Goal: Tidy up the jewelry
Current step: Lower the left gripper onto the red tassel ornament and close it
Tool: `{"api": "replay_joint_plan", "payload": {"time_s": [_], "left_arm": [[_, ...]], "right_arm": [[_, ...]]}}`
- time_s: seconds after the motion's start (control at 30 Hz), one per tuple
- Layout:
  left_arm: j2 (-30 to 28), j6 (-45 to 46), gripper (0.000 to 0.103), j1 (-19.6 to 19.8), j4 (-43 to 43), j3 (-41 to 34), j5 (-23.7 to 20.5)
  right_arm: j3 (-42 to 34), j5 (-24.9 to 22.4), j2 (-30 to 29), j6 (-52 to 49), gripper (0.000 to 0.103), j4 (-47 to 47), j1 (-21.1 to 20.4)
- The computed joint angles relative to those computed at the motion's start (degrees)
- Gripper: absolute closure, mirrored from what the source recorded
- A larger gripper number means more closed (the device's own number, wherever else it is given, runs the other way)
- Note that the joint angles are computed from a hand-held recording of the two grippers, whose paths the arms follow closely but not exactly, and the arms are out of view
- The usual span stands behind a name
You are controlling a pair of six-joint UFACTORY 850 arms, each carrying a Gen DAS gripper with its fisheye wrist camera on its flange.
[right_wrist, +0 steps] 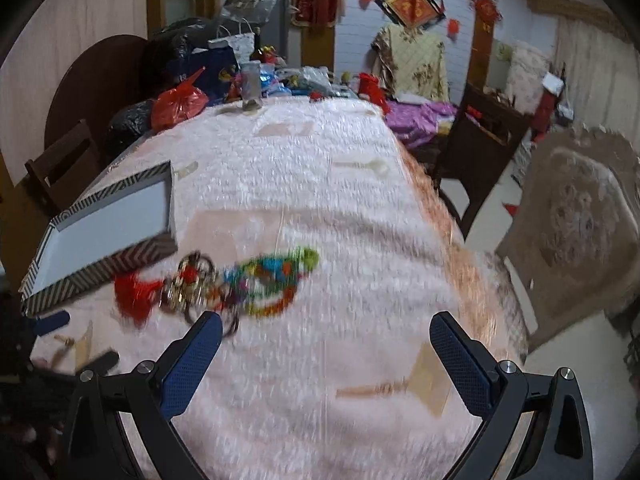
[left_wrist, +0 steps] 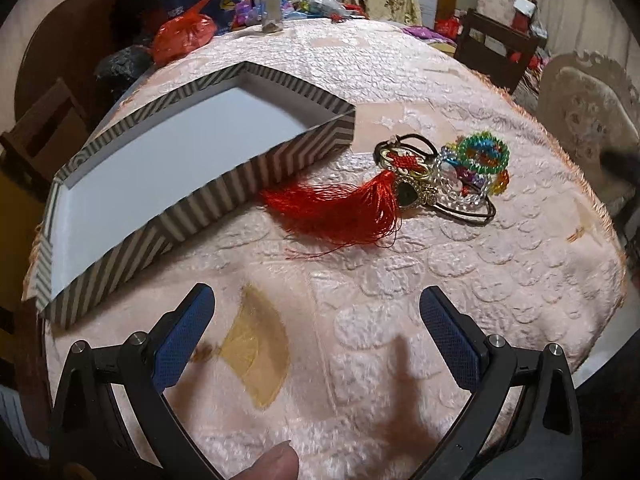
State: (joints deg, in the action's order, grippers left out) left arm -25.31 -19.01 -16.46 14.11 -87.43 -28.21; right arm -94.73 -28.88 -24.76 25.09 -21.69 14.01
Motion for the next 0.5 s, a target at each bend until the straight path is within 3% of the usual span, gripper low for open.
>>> {"api": "replay_joint_plan", "payload": {"time_s": [0.2, 0.3, 0.5], "left_arm": [[-3.1, 0.5, 0.0, -0.1, -0.9, -2.7, -2.2], [-3.5, 0.8, 0.0, 0.2, -2.2, -2.8, -1.9], [-3.5, 0.1, 0.0, 0.6, -3.2, -2.4, -0.6]], "right_arm": [[2.7, 7.8, -1.1, 5.7, 0.0, -1.7, -0.8], [1.0, 5.4, -3.2, 2.8, 0.0, 2.7, -1.0], [0.0, 6.4, -4.4, 3.4, 0.0, 1.6, -1.0]]}}
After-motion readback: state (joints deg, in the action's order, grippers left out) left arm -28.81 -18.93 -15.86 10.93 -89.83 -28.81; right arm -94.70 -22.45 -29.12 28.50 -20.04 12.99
